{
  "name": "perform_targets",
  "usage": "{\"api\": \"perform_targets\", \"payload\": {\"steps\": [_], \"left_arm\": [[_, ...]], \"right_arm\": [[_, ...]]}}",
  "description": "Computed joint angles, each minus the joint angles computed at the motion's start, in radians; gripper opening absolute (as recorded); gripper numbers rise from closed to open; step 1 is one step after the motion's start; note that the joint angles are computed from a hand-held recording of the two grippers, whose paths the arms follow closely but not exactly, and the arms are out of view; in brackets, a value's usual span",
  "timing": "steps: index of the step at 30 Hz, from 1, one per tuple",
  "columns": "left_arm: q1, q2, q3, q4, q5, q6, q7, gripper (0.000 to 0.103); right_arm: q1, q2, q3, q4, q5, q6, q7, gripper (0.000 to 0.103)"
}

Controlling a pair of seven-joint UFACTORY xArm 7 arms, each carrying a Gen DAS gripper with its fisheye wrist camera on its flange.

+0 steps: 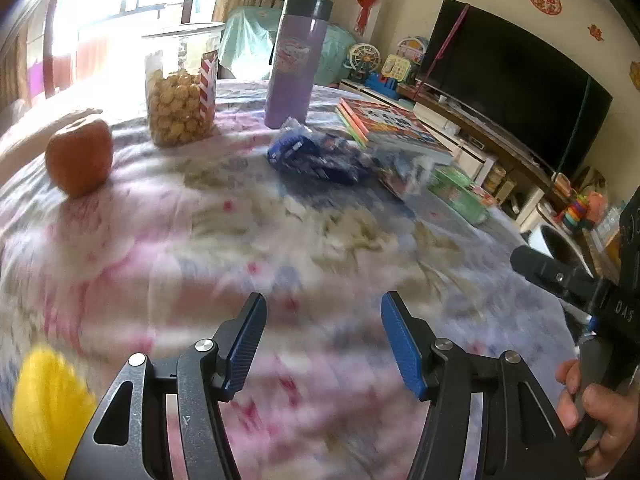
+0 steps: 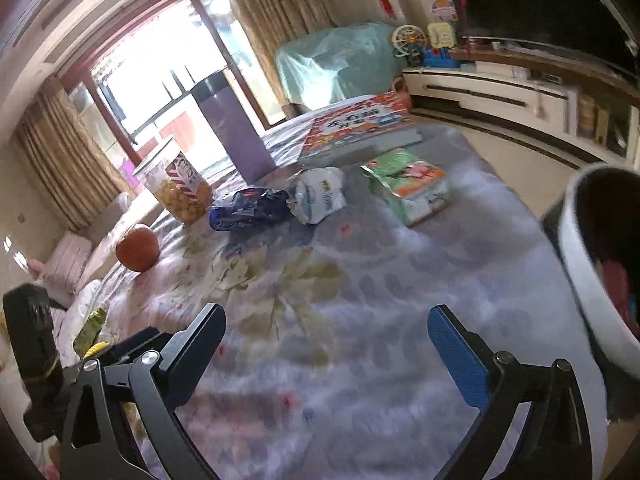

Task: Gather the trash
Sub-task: 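Move both tools back over the table toward the blue bag and white paper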

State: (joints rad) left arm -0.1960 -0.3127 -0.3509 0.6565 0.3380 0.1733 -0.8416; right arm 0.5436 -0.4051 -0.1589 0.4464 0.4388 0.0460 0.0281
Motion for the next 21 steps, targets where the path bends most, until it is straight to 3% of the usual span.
{"api": "perform_targets", "payload": {"steps": [6, 8, 11, 15, 18, 21], "left_arm": [[0.017, 0.186, 0.055, 0.132, 0.046, -0.043, 0.054, 0.059], [-0.005, 0.244, 0.095, 0.179, 0.041, -0.053, 0.099, 0.059], [-0.038, 0.315, 0.146, 0.237, 0.013, -0.077, 0.184, 0.064], [-0.064, 0.398, 0.181, 0.317, -0.056, -0.091, 0.333, 0.066], [-0.091, 0.448, 0.213, 0.363, -0.068, -0.103, 0.384, 0.066], [-0.084, 0.498, 0.204, 0.406, -0.145, -0.119, 0.484, 0.066]], "right_arm": [[0.123, 0.138, -0.106, 0.114, 0.103, -0.005, -0.126, 0.094], [0.178, 0.190, -0.158, 0.167, 0.181, 0.004, -0.207, 0.091], [0.200, 0.253, -0.183, 0.232, 0.287, 0.019, -0.304, 0.089], [0.197, 0.333, -0.189, 0.319, 0.434, 0.046, -0.432, 0.089], [0.168, 0.378, -0.163, 0.368, 0.502, 0.061, -0.487, 0.089], [0.130, 0.422, -0.131, 0.414, 0.553, 0.070, -0.526, 0.089]]}}
